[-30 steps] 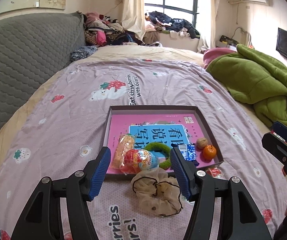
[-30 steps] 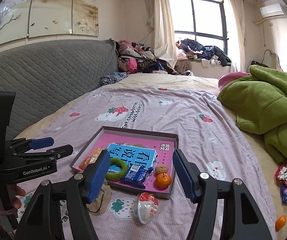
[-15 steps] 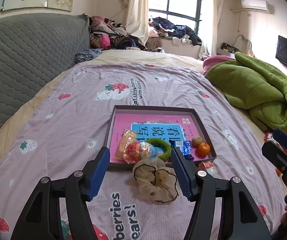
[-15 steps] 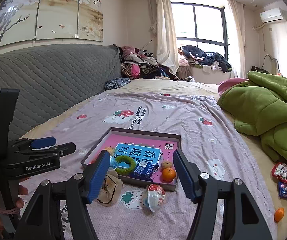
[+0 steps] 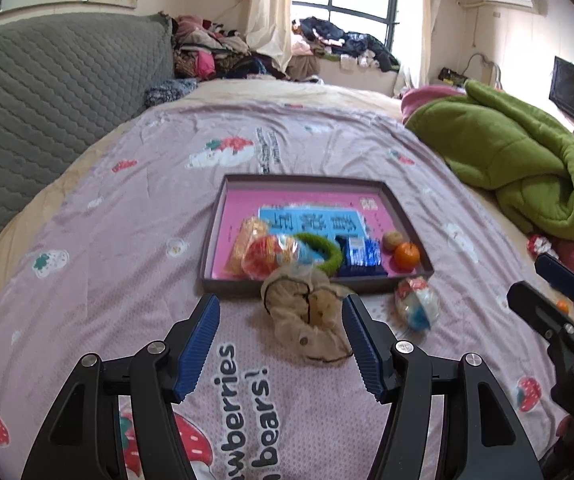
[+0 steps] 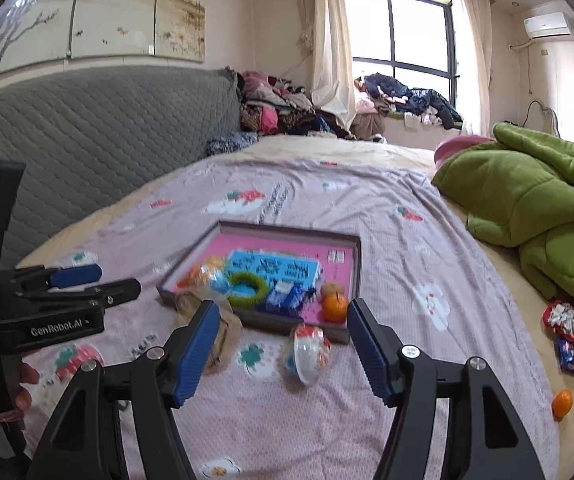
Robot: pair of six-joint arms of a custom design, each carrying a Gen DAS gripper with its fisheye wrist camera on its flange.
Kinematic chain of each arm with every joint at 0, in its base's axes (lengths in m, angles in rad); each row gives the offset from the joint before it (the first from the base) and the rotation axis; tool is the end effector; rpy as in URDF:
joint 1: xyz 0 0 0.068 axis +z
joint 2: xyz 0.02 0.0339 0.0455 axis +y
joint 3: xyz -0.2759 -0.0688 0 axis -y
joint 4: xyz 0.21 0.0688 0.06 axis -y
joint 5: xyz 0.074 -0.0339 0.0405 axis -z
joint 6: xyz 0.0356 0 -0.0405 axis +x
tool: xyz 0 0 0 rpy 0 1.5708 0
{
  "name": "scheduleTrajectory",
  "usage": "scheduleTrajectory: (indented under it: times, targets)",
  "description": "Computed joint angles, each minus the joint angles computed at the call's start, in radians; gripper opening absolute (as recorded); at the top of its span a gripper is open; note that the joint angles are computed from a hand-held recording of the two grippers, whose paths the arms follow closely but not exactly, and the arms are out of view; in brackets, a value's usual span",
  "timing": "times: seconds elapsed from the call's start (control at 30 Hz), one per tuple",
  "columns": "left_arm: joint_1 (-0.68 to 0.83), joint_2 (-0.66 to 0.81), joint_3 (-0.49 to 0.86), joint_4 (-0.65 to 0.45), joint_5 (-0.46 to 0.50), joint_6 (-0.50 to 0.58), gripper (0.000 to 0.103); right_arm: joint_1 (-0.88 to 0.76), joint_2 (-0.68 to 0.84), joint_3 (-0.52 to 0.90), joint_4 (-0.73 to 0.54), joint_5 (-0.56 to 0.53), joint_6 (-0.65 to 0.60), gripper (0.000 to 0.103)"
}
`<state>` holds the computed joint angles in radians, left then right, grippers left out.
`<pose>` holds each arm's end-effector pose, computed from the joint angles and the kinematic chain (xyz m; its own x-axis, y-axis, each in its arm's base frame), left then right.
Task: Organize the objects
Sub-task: 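Withdraw both open tools from the tray toward the scrunchie and capsule egg, then close the left tool on the beige scrunchie while the right tool grasps the capsule egg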
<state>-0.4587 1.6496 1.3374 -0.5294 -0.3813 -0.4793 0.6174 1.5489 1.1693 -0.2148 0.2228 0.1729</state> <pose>0.3029 -0.1348 0.3013 -0.6803 -0.1414 -0.7192 -0.1409 0.9881 -0.0610 0.2666 0.1796 0.3064 -0.5213 -0.1643 -0.8374 -0.3306 0.9435 0.0206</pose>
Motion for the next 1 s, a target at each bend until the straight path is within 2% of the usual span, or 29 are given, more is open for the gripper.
scheduleTrajectory:
  times: [0.2,0.47,1.0]
  targets:
    - [0.003,0.061,-0.046,0.054,0.030,-0.010,0.065,-0.008,0.056,-0.060,0.035,0.012,0.014,0.066]
    - [0.036,0.131,-0.073,0.104,0.084,-0.018,0.065,-0.036,0.143,-0.071,0.067,0.018,0.011,0.066]
    - [0.092,0.268,-0.009,0.142,0.158,-0.025,0.065,-0.077,0.286,-0.020,0.108,-0.015,0.005,0.066]
